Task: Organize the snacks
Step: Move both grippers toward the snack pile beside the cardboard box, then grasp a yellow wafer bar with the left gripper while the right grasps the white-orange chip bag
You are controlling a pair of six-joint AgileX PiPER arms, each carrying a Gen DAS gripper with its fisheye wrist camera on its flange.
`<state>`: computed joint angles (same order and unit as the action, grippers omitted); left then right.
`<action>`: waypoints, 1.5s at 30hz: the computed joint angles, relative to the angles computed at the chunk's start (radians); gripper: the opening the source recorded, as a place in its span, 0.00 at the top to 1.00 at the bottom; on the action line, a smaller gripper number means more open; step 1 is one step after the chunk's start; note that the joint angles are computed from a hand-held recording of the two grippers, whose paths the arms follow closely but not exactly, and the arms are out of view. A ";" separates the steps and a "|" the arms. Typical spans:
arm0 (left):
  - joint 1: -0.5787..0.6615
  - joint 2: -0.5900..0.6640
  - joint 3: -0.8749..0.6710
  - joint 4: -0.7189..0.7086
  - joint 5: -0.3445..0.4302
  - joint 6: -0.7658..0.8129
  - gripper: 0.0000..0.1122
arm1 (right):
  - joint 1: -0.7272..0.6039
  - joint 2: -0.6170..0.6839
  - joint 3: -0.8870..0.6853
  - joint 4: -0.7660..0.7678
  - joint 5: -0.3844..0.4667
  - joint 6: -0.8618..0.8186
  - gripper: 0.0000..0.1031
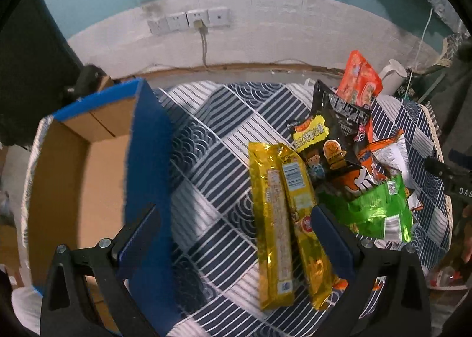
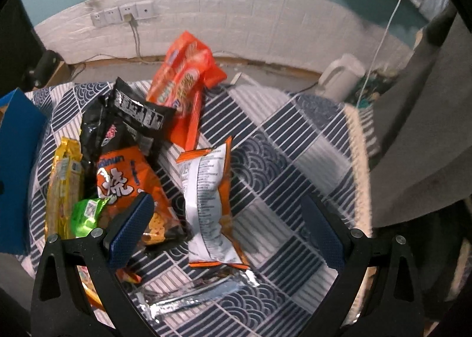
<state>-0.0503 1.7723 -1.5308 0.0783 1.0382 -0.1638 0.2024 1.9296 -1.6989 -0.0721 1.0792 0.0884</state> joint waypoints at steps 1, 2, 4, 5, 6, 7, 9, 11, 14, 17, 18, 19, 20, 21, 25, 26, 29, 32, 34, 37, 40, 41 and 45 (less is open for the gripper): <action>-0.006 0.016 -0.001 0.004 -0.008 -0.010 0.09 | -0.005 0.009 0.001 0.007 -0.001 0.001 0.05; -0.010 0.032 -0.003 0.010 -0.013 -0.019 0.09 | -0.007 0.019 -0.004 0.008 0.001 0.001 0.05; -0.016 0.056 -0.008 0.016 -0.015 -0.027 0.09 | -0.011 0.034 0.000 0.011 -0.004 0.000 0.05; -0.021 0.069 -0.010 0.023 -0.015 -0.034 0.09 | -0.011 0.044 -0.004 0.012 -0.003 0.000 0.05; -0.025 0.083 -0.012 0.026 -0.017 -0.037 0.09 | -0.013 0.053 -0.006 0.015 -0.003 -0.003 0.05; -0.028 0.091 -0.012 0.031 -0.020 -0.039 0.09 | -0.014 0.058 -0.003 0.019 -0.006 -0.005 0.05; -0.037 0.111 -0.009 0.047 -0.027 -0.044 0.09 | -0.019 0.076 -0.002 0.033 -0.014 -0.012 0.05; -0.037 0.128 -0.011 0.052 -0.029 -0.046 0.09 | -0.018 0.094 -0.010 0.037 -0.016 -0.013 0.05; -0.026 0.149 -0.007 0.033 -0.034 -0.045 0.09 | -0.018 0.128 -0.031 0.046 -0.011 -0.021 0.05; -0.018 0.167 -0.006 0.040 -0.036 -0.049 0.09 | -0.018 0.154 -0.047 0.056 -0.009 -0.030 0.06; -0.014 0.172 -0.002 0.039 -0.039 -0.047 0.09 | -0.018 0.161 -0.051 0.057 -0.008 -0.032 0.07; -0.010 0.176 0.000 0.038 -0.041 -0.044 0.09 | -0.018 0.168 -0.051 0.061 -0.007 -0.034 0.11; -0.006 0.177 0.006 0.033 -0.045 -0.039 0.09 | -0.018 0.174 -0.056 0.067 -0.003 -0.036 0.15; 0.000 0.179 0.012 0.019 -0.050 -0.027 0.09 | -0.019 0.178 -0.054 0.074 0.000 -0.038 0.17; 0.029 0.194 0.019 -0.058 -0.053 0.037 0.09 | -0.030 0.184 -0.041 0.115 -0.003 -0.053 0.28; 0.034 0.201 0.017 -0.078 -0.053 0.051 0.09 | -0.034 0.185 -0.042 0.121 -0.001 -0.054 0.35; 0.034 0.219 0.016 -0.088 -0.061 0.059 0.09 | -0.052 0.180 -0.024 0.158 -0.001 -0.073 0.52; 0.026 0.228 0.031 -0.080 -0.095 0.056 0.09 | -0.058 0.157 0.015 0.143 -0.017 -0.066 0.64; 0.027 0.236 0.030 -0.089 -0.116 0.066 0.09 | -0.062 0.139 0.032 0.117 -0.017 -0.062 0.65; 0.015 0.229 0.046 -0.094 -0.139 0.084 0.14 | -0.070 0.117 0.052 0.061 -0.008 -0.035 0.66; 0.005 0.240 0.029 -0.064 -0.107 0.056 0.17 | -0.097 0.095 0.084 0.047 -0.016 -0.037 0.66; 0.006 0.246 0.024 -0.062 -0.101 0.053 0.17 | -0.110 0.090 0.094 0.055 -0.018 -0.046 0.66; -0.006 0.266 0.032 -0.036 -0.117 0.020 0.18 | -0.143 0.086 0.106 0.100 -0.019 -0.069 0.63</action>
